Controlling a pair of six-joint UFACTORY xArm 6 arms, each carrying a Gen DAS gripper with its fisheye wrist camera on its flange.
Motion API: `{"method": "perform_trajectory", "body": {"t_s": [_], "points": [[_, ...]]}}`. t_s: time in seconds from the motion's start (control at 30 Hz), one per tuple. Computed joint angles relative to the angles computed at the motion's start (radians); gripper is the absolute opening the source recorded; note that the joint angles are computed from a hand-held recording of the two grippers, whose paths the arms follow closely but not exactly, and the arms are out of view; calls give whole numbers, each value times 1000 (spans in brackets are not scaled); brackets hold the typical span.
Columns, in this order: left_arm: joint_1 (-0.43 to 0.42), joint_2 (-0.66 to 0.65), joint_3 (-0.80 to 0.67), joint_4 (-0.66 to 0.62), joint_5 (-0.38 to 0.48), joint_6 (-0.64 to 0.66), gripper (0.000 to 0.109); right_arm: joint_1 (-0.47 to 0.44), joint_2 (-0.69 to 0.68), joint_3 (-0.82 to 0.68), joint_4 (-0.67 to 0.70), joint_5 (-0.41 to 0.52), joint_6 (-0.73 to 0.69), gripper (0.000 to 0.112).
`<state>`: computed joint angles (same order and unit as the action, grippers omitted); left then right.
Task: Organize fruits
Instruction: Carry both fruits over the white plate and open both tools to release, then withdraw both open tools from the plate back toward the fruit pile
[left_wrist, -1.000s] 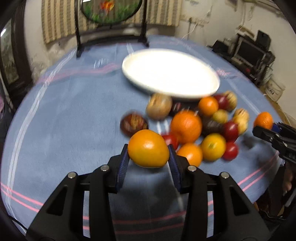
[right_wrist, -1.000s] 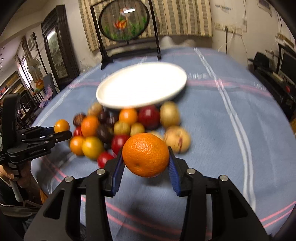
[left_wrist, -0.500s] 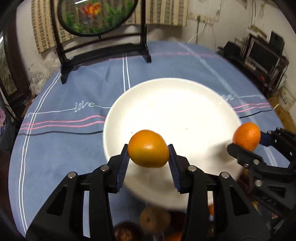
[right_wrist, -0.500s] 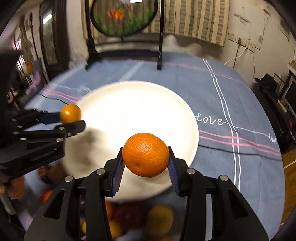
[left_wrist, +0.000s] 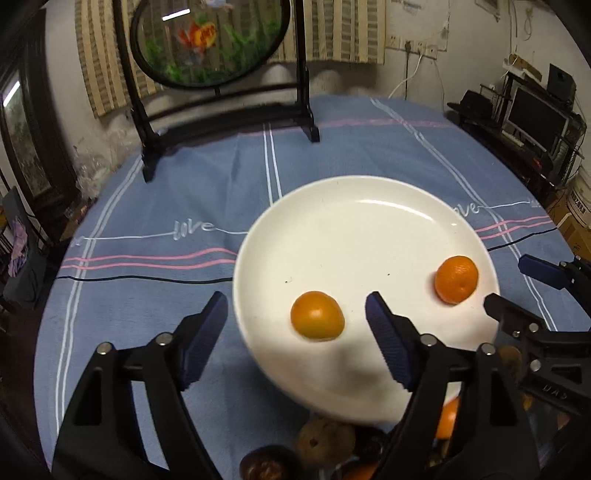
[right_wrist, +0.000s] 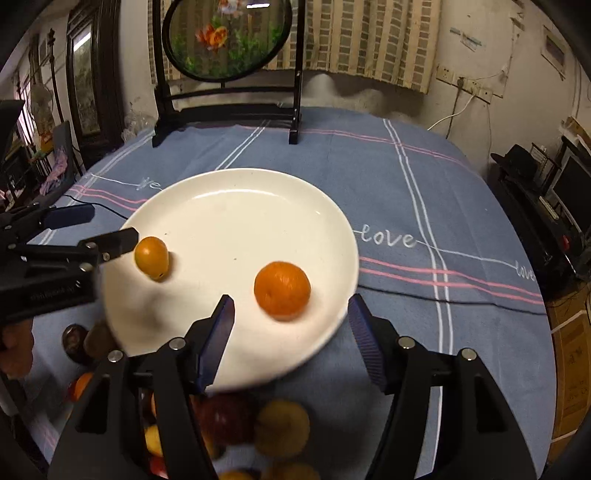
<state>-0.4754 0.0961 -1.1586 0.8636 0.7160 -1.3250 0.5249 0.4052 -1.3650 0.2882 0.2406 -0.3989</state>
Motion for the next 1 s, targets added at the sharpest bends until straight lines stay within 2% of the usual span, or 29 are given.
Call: {"method": "perform_trajectory", "body": {"t_s": [0.13, 0.33, 0.5, 0.7, 0.9, 0.93, 0.97, 1.0], "points": [[-66, -108, 97, 78, 57, -86, 89, -4, -132, 168, 255, -50, -216, 64], [-161, -236, 264, 82, 78, -198, 89, -5, -285, 364, 634, -107, -508, 64], [-236, -296, 363, 50, 99, -267, 89, 3, -373, 483, 833, -81, -678, 65], [-289, -340, 428, 34, 121, -324, 89, 62, -439, 581, 894, -56, -786, 65], [-314, -353, 442, 41, 139, -354, 89, 156, -444, 613, 868, -80, -814, 65], [-313, -353, 445, 41, 135, -354, 89, 176, -436, 609, 892, -102, -840, 63], [-313, -355, 449, 42, 132, -354, 89, 191, -430, 605, 908, -121, -856, 53], [-311, -355, 452, 40, 128, -352, 89, 196, -418, 597, 881, -124, -833, 50]]}}
